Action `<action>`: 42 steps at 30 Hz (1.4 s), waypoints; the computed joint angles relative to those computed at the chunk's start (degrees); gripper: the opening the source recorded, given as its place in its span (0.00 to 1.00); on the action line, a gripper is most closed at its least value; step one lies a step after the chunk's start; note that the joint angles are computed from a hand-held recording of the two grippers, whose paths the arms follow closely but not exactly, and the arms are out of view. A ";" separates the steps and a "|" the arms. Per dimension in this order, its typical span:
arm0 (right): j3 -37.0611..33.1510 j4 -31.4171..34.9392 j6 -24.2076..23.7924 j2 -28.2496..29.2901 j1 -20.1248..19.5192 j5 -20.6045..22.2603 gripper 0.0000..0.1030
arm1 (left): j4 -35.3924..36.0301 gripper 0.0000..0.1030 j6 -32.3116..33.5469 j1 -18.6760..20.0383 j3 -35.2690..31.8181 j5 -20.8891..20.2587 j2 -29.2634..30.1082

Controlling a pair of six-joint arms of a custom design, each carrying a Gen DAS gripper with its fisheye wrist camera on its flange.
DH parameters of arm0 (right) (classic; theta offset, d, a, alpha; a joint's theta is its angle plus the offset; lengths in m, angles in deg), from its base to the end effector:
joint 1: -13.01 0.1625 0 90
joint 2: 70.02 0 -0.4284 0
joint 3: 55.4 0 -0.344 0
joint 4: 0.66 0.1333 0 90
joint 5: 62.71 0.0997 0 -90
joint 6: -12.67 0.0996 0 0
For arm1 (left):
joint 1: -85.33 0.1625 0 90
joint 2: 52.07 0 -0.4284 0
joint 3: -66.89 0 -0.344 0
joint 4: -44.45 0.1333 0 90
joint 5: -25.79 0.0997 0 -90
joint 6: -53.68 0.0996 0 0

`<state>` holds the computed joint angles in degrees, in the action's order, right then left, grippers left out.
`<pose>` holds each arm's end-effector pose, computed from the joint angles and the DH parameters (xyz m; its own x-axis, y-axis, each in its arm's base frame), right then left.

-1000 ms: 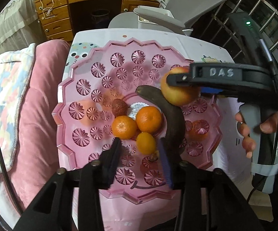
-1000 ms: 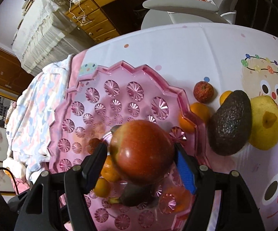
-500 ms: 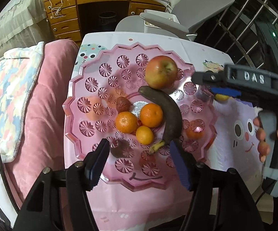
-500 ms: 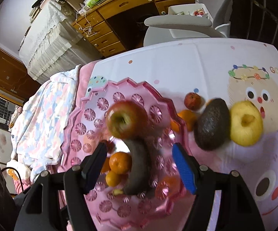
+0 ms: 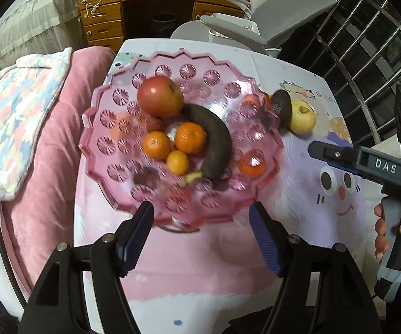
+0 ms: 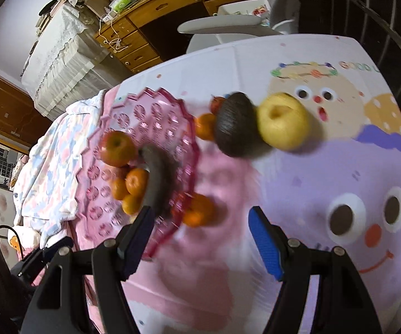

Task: Organize fruits
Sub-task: 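Withdraw both open tools from the bowl toward the pear and avocado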

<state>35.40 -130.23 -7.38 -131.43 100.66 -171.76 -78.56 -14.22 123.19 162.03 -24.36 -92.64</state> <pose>0.0753 -0.6231 0.2948 -0.8988 -0.2466 0.3624 -0.2851 0.9569 -0.0559 -0.3444 -0.5174 0.0531 -0.7877 -0.2464 -0.5647 0.0119 0.9102 -0.4139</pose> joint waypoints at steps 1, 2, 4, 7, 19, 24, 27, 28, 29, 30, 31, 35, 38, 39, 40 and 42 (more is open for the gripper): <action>0.35 0.11 -0.42 -0.68 -0.46 -0.17 0.69 | 0.43 0.68 -0.57 -0.35 -0.31 -0.23 0.33; 0.64 0.22 -0.83 -1.26 -0.89 -0.34 0.69 | 1.04 0.69 -1.19 -0.67 -0.78 -0.49 0.70; 1.30 -0.02 -1.88 -2.38 -1.71 -0.96 0.69 | 1.99 0.72 -2.66 -1.36 -1.45 -0.96 1.34; 2.09 -0.39 -3.76 -3.73 -2.60 -2.61 0.69 | 2.91 0.75 -4.40 -2.00 -2.42 -1.50 2.19; 1.11 -0.69 -15.31 -6.56 -5.05 -5.73 0.69 | 8.15 0.78 -16.16 -4.02 -8.66 -4.15 8.19; -0.32 -0.86 -22.37 -6.92 -6.10 -4.58 0.69 | 10.23 0.82 -22.73 -4.78 -11.87 -3.86 11.24; -0.95 -1.97 -27.38 -6.79 -6.54 -4.02 0.69 | 11.73 0.82 -25.39 -5.07 -14.29 -3.25 13.09; -1.11 -2.41 -28.80 -6.72 -6.62 -3.89 0.69 | 13.20 0.83 -26.63 -5.06 -15.80 -3.16 13.98; -1.26 -3.04 -30.25 -6.60 -6.67 -3.78 0.69 | 14.03 0.84 -27.46 -5.02 -16.74 -3.10 14.53; -1.54 -3.56 -31.64 -6.42 -6.68 -3.60 0.71 | 14.68 0.87 -28.43 -4.99 -17.58 -3.04 15.06; -1.98 -3.67 -32.69 -6.21 -6.73 -3.32 0.72 | 15.17 0.87 -29.33 -4.91 -18.40 -2.90 15.60; -3.26 -4.68 -37.10 -5.30 -6.80 -1.61 0.76 | 18.11 0.87 -32.89 -4.22 -22.12 -2.03 17.94; -3.60 -6.48 -41.17 -4.50 -6.79 -0.08 0.76 | 18.12 0.87 -35.70 -3.52 -23.04 -1.20 18.82; -3.61 -7.44 -42.67 -4.22 -6.79 0.59 0.76 | 17.69 0.87 -36.43 -3.37 -23.01 -0.76 18.96; -3.67 -8.07 -43.83 -3.98 -6.80 1.31 0.76 | 16.95 0.87 -37.38 -3.22 -22.82 0.13 19.14; -3.94 -8.98 -46.25 -3.39 -6.96 3.16 0.76 | 15.91 0.87 -38.53 -2.91 -22.64 1.43 19.53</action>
